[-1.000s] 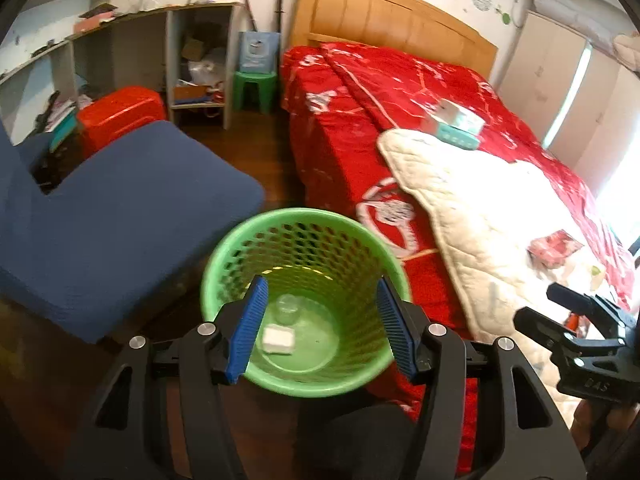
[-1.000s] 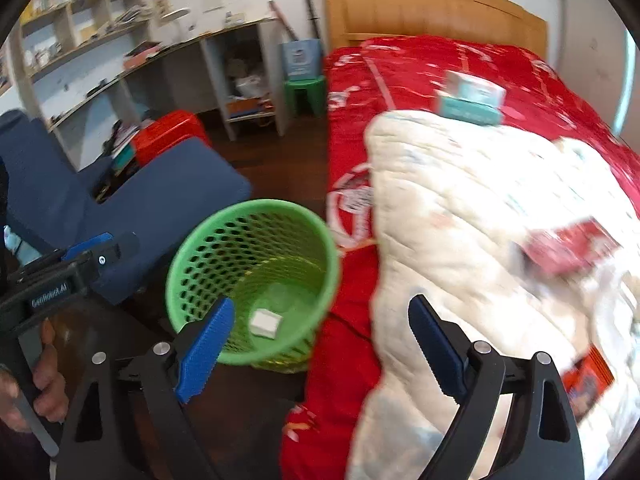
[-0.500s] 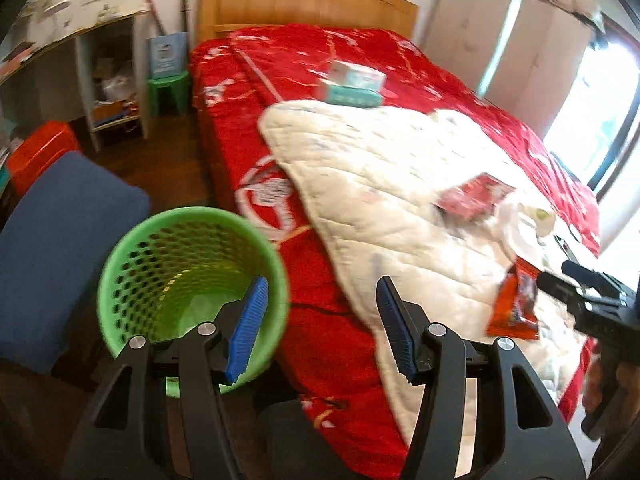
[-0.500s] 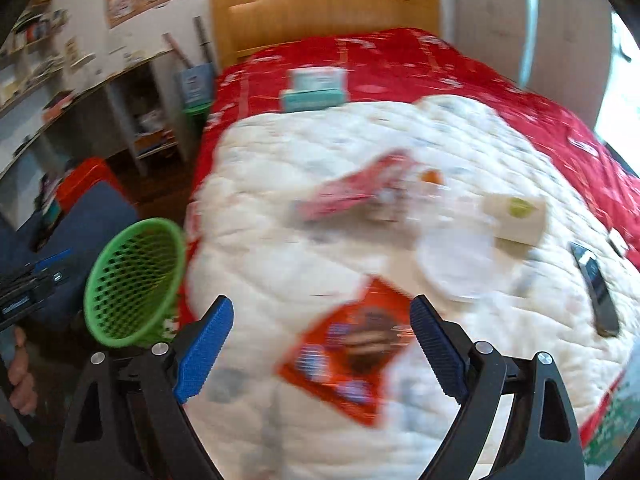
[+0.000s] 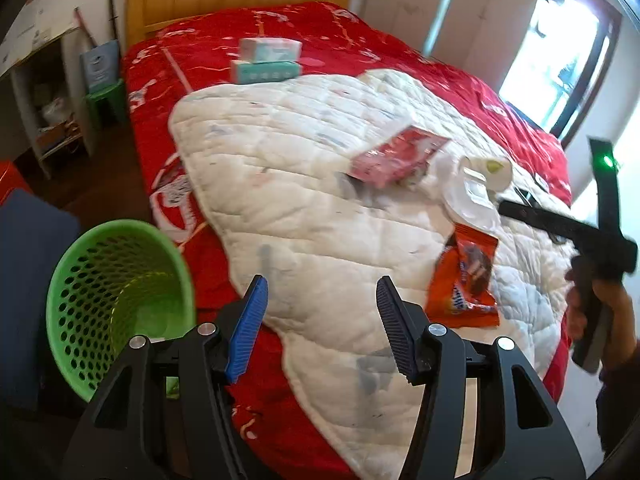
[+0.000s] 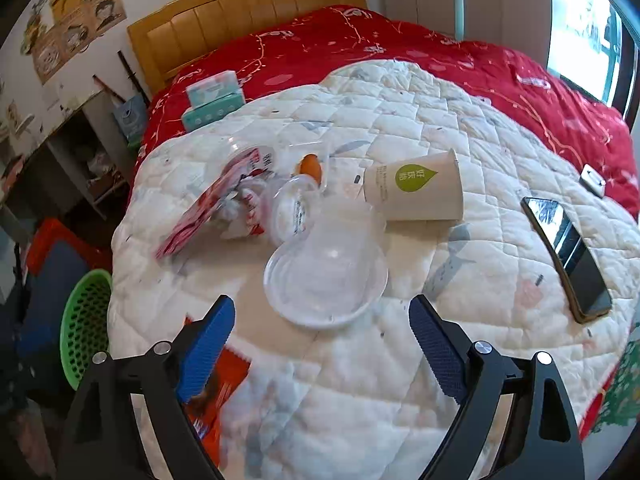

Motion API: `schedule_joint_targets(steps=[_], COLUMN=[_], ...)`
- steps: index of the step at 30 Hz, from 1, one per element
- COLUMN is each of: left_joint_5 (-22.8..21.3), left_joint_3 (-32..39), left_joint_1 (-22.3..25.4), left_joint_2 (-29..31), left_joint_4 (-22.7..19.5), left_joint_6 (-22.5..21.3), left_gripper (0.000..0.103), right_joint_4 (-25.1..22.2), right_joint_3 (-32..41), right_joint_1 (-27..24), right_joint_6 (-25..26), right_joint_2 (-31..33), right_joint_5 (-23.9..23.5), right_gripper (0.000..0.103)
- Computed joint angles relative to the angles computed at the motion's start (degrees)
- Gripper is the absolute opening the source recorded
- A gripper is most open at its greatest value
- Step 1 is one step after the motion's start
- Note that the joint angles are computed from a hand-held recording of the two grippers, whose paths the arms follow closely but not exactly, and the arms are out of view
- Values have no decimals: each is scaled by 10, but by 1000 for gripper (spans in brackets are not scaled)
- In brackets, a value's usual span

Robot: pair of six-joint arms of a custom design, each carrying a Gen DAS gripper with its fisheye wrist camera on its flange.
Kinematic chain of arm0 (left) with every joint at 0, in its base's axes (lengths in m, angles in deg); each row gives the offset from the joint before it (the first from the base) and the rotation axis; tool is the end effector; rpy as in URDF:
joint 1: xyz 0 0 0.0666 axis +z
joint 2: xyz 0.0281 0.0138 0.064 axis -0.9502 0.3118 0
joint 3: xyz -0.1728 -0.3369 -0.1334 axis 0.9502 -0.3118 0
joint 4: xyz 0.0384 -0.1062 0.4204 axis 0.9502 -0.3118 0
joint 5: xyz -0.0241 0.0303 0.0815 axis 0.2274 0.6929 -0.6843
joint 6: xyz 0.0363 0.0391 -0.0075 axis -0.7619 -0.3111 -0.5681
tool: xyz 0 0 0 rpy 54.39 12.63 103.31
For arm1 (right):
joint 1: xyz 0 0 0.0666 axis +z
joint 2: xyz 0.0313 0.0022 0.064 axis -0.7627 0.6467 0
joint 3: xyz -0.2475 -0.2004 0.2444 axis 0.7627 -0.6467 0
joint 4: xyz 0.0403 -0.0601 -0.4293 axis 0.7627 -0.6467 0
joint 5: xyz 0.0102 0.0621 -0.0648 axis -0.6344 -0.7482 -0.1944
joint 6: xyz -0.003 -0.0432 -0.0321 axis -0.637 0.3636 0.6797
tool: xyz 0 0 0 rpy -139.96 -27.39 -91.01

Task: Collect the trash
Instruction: 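Move both tools back over the bed toward the remaining trash, then grasp the clear plastic container with the right tool while the left tool grasps the orange wrapper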

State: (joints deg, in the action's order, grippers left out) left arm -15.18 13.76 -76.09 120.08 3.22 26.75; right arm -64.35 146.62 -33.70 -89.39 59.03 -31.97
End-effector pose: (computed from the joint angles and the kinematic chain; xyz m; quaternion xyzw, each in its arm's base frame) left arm 0.5786 -0.0579 0.3995 0.2080 0.9153 -0.1710 0.2997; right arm 0.5407 0.1455 0.3972 0.1938 0.9285 0.0206 0.3159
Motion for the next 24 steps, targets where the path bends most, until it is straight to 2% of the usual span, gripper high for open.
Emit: schedule_joint_targets(steps=[3,14,18,21,22,24], left_joint_5=[8,29,35,37,38,39], left_joint_3=[5,10,11,15,19,27], left_joint_1=[-11,-45,-54,-63,-66,-72], left_joint_2=[4,13,15,19,22,28], left_joint_4=[-8,-32,-43,-53,-60,-72], left_joint_6=[-12,-44,-56,-68,-73,-76], left_gripper=[56,56,56,56,58,71], right_joint_4=[2,-33,-63,-69,-68,-60], right_joint_3=[15,78,103,105,103,96], right_joint_1=[-13,-34,-32,-30,-31,-32], right_joint_6=[-5,-12,-5,-1,-2,-1], right_joint_2=[19,90,115,117,115,108], right_joint_5=[-19,-15,9,18,18,17], right_gripper=[80,72,65,61,60,57])
